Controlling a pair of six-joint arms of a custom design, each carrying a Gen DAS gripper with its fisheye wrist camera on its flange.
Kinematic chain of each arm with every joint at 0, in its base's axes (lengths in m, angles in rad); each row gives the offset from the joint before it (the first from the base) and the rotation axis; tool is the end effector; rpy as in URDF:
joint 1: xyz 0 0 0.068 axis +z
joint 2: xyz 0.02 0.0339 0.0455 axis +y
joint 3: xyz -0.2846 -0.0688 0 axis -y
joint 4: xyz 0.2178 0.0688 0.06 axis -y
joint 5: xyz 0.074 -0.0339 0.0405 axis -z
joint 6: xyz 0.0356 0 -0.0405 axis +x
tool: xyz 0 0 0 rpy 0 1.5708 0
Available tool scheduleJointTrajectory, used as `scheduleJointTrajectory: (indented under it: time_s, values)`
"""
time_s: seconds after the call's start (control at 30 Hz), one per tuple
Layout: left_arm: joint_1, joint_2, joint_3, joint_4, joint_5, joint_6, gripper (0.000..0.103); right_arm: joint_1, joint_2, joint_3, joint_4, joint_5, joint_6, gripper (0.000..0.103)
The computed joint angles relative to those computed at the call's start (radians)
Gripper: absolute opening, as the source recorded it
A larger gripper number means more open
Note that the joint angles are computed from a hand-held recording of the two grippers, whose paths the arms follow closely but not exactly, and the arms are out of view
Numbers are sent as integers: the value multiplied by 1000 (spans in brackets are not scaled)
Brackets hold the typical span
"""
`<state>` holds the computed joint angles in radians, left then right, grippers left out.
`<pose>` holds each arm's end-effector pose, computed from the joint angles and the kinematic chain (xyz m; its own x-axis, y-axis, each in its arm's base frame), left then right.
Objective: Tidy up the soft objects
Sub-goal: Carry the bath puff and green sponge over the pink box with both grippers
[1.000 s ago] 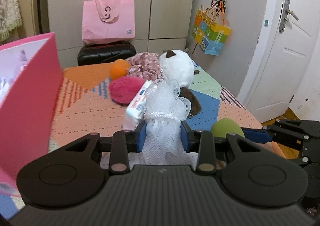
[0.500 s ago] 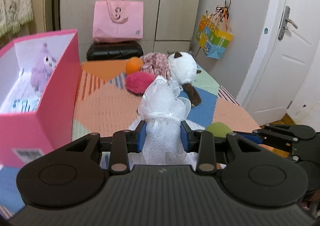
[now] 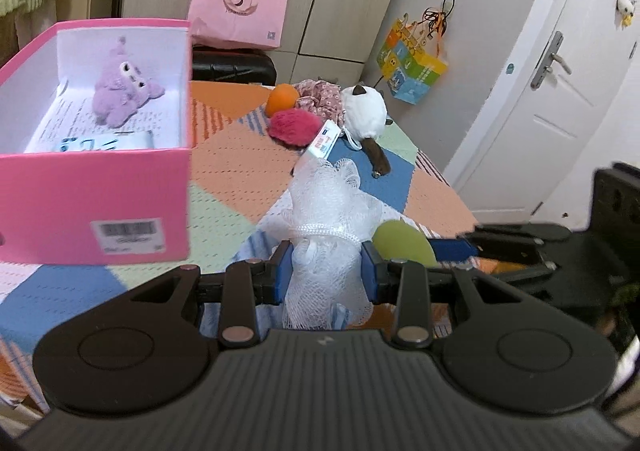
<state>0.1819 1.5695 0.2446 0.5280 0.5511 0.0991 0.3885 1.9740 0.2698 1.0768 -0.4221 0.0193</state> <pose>0.2038 0.0185 0.1268 -0.6796 -0.0393 -0.7325 0.2744 0.9125 -0.3035 0.2243 0.1076 0.0889 -0.5558 -0.2085 -0.8048 -0.6419 0.7228 0.2561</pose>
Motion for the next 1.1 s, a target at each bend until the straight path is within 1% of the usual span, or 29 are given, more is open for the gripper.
scheduleJointTrajectory:
  time_s: [0.13, 0.17, 0.23, 0.3, 0.37, 0.5, 0.6, 0.67, 0.8, 0.87, 1.1]
  values:
    - [149, -109, 60, -241, 88, 141, 34, 42, -72, 84, -176, -37, -7, 44]
    - [187, -137, 74, -287, 103, 175, 34, 55, -85, 112, -224, -44, -11, 44]
    - [251, -175, 98, -339, 131, 224, 34, 85, -108, 167, -308, -48, -23, 44]
    - [325, -203, 114, -342, 163, 249, 34, 106, -128, 202, -346, -69, -46, 44]
    - [386, -207, 133, -332, 186, 262, 34, 133, -151, 239, -375, -62, -51, 44]
    - [440, -122, 227, -335, 212, 260, 34, 178, -164, 340, -427, -30, -63, 44]
    - [434, -31, 313, -321, 180, 240, 34, 202, -117, 469, -491, -21, -82, 44]
    - [409, 36, 381, -321, 133, 225, 34, 219, -65, 551, -504, 17, -94, 44]
    - [372, 170, 537, -378, 58, 226, 34, 244, 44, 768, -634, 65, -138, 44]
    - [357, 231, 621, -430, 22, 236, 34, 259, 99, 892, -732, 98, -187, 44]
    - [308, 408, 895, -626, -85, 251, 34, 280, 333, 1428, -1207, 196, -338, 44]
